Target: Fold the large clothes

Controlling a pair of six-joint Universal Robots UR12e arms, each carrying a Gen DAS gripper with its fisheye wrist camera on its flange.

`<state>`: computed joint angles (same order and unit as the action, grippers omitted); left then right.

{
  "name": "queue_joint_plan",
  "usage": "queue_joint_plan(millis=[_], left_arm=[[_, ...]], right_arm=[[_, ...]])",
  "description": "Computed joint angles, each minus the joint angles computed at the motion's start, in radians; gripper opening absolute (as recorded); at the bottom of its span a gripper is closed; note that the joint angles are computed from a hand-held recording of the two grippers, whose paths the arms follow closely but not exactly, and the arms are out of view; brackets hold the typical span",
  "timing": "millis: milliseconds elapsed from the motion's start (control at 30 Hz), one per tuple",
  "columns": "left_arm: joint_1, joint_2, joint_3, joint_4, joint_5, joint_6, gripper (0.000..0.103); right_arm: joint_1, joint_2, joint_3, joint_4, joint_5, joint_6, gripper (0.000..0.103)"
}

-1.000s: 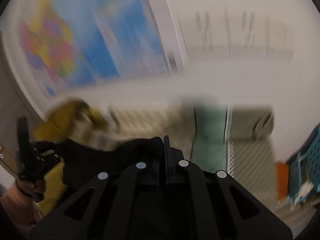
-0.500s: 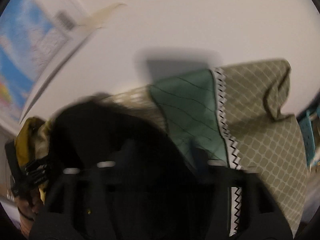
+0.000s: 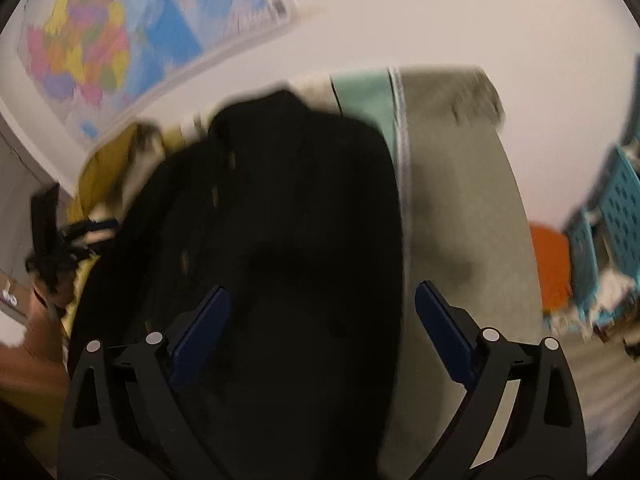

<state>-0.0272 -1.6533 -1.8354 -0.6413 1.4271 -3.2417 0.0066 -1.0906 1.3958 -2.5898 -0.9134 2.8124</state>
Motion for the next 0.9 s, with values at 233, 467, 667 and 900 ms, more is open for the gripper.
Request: queue_joint_plan(millis=[233,467,667,900], left_arm=[[-0.037,0.041,-0.087,0.006,-0.116,0.019,0.086],[-0.038,0.052,-0.088,0.013,-0.009,-0.081,0.007],[-0.005,0.107,-0.075,0.071,0.243,-0.14,0.006],[-0.034,0.0,0.016,-0.252,0.724,-0.248,0.054]], right_arm=[[-0.035,-0.067,0.175,-0.03,0.082,-0.068,0.055],[-0.057,-0.096,0.191,-0.202,0.077,0.0,0.004],[-0.084,-0.086,0.135,-0.392,-0.012,0.162,0.004],[-0.062,0.018,0.031,-0.213,-0.138,0.207,0.009]])
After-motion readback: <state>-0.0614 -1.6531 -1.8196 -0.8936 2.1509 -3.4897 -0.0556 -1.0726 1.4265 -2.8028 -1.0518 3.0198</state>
